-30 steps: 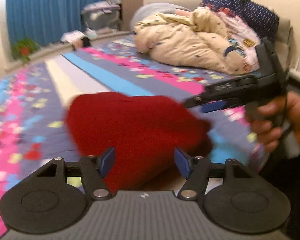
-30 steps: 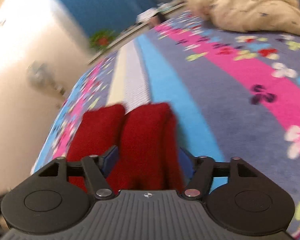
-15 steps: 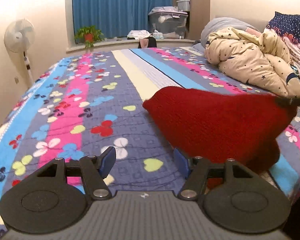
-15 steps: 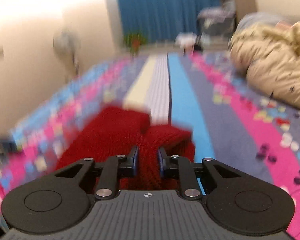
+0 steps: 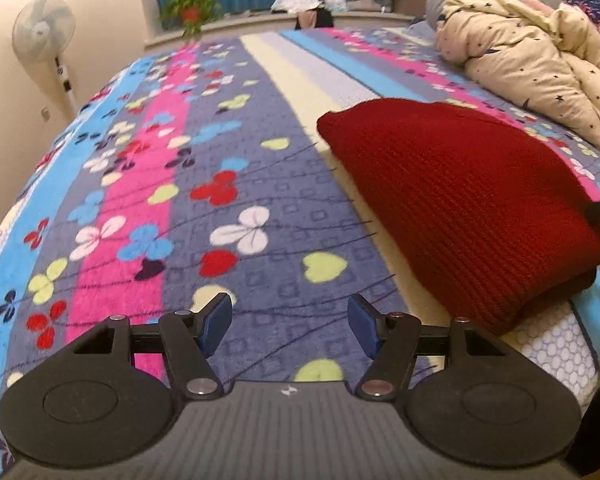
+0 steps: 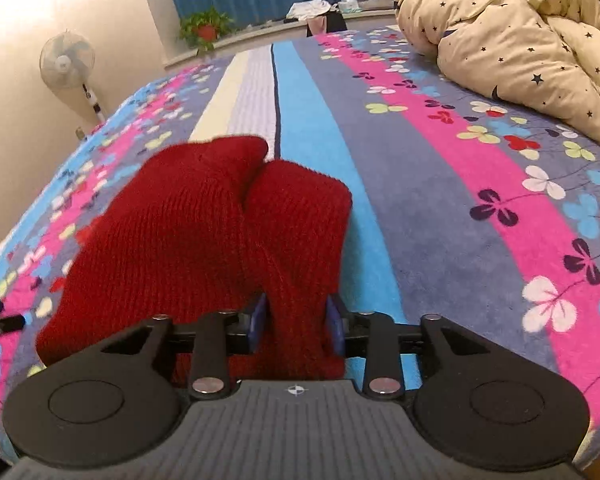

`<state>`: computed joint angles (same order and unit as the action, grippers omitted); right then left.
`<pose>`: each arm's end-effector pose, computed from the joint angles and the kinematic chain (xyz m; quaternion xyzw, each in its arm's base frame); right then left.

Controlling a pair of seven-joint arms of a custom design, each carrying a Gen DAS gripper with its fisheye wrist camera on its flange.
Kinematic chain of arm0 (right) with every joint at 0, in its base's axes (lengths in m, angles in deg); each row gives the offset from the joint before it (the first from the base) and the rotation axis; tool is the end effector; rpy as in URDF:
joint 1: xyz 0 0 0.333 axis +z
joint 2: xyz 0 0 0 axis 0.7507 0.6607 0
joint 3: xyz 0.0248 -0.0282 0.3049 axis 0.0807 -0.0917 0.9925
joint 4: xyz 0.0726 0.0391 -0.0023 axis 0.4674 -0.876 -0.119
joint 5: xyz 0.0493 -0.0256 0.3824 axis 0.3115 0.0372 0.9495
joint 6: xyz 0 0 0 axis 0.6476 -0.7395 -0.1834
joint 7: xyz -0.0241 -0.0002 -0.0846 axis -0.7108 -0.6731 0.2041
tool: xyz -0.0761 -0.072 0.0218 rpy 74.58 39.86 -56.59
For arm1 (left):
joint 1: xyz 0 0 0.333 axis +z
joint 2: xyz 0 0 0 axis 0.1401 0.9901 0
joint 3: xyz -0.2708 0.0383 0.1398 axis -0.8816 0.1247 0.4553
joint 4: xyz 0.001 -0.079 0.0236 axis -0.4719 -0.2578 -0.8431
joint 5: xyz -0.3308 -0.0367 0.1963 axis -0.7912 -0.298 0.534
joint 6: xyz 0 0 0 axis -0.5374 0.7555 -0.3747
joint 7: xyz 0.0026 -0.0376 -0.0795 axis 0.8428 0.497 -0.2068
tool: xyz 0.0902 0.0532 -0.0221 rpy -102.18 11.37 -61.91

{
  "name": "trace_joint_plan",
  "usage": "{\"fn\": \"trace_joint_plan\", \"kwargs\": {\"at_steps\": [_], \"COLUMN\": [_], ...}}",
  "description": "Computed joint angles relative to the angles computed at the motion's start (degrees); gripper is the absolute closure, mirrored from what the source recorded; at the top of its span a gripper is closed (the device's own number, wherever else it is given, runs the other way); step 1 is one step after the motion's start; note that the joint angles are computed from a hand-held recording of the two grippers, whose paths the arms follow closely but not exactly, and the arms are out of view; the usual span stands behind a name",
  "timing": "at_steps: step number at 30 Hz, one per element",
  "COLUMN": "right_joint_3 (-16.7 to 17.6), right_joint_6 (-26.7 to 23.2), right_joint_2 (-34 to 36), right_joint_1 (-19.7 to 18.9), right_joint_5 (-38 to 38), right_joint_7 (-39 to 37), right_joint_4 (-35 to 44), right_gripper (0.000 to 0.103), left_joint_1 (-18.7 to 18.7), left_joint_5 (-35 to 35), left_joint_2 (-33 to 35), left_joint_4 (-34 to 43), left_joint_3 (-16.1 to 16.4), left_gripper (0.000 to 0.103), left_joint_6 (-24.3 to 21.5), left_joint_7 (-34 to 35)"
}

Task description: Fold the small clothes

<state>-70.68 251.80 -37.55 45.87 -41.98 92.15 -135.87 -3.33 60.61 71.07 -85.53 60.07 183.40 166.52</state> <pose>0.4143 0.0542 0.4933 -0.4337 0.8089 -0.2473 0.3104 0.5877 -0.2314 0.4947 -0.4198 0.8320 -0.2952 0.2106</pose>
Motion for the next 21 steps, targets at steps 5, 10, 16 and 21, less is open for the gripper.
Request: {"fn": "trace_joint_plan", "kwargs": {"at_steps": [5, 10, 16, 21], "right_joint_3": [3.0, -3.0, -8.1, -7.6], "right_joint_6": [4.3, 3.2, 6.5, 7.6], "right_joint_2": [0.5, 6.1, 8.7, 9.1], "right_joint_1": [-4.4, 1.7, 6.5, 6.9], "right_joint_5": [-3.2, 3.6, 13.7, 16.7], "right_joint_7": [4.5, 1.2, -1.4, -2.9], "right_joint_4": [-0.2, 2.0, 1.3, 1.0], "right_gripper": [0.028, 0.019, 0.011, 0.012], "left_joint_1": [-0.4, 0.5, 2.8, 2.5], "left_joint_5": [2.0, -2.1, -18.7, -25.0], "left_joint_2": [0.2, 0.6, 2.7, 9.6], "left_joint_4": [0.2, 0.5, 5.8, 17.4], "left_joint_3": [0.5, -0.9, -4.5, -4.9], "left_gripper": [0.033, 0.026, 0.019, 0.008], "left_joint_6": [-0.5, 0.3, -1.9, -10.1], "left_joint_7": [-1.7, 1.2, 11.1, 8.9]}}
